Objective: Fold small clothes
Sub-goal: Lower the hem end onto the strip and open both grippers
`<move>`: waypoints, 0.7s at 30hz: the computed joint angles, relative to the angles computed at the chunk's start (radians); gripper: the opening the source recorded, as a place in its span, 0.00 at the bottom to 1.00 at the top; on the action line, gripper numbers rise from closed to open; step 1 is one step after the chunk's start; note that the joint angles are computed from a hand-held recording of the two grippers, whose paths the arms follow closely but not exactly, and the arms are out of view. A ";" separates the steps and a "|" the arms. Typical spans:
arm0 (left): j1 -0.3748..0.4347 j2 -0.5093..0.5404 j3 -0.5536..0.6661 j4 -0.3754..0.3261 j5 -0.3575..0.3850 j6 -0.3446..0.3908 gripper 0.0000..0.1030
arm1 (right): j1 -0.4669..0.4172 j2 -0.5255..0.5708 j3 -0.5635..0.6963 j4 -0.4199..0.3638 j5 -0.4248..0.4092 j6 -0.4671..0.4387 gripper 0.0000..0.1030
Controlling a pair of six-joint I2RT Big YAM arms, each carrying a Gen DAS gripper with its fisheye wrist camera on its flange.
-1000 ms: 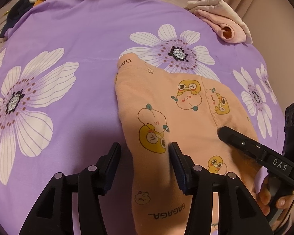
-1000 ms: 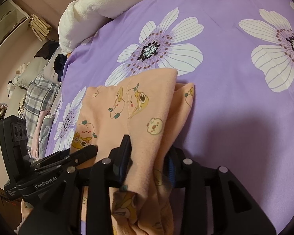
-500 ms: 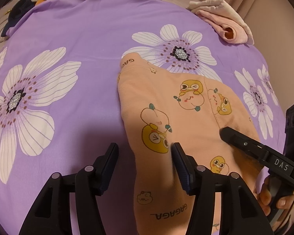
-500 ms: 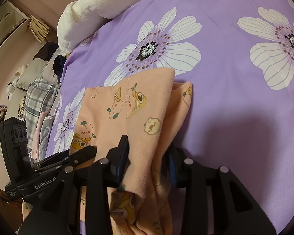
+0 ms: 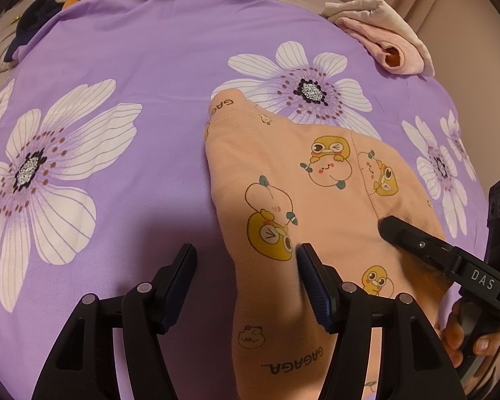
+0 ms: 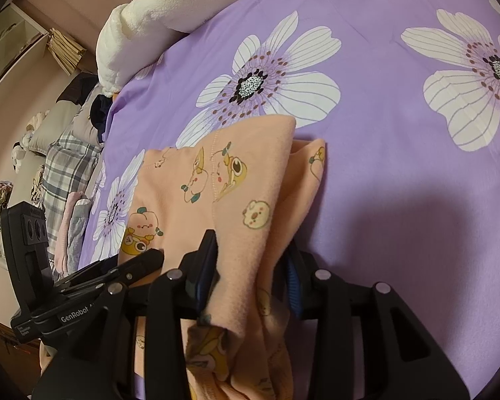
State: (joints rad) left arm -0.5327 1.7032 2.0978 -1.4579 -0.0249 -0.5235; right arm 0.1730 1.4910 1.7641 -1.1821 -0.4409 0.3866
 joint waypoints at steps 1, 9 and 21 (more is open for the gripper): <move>0.000 0.000 0.000 0.000 0.000 -0.001 0.60 | 0.000 0.000 0.001 0.000 0.000 0.000 0.38; 0.000 0.000 -0.002 -0.003 -0.008 -0.006 0.64 | -0.001 0.001 0.002 -0.007 0.009 0.006 0.44; -0.001 -0.001 -0.003 -0.007 -0.012 -0.012 0.65 | 0.010 0.010 0.022 -0.024 0.036 -0.004 0.47</move>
State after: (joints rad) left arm -0.5339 1.7019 2.0949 -1.4647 -0.0374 -0.5354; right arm 0.1826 1.5010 1.7862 -1.2057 -0.4048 0.3821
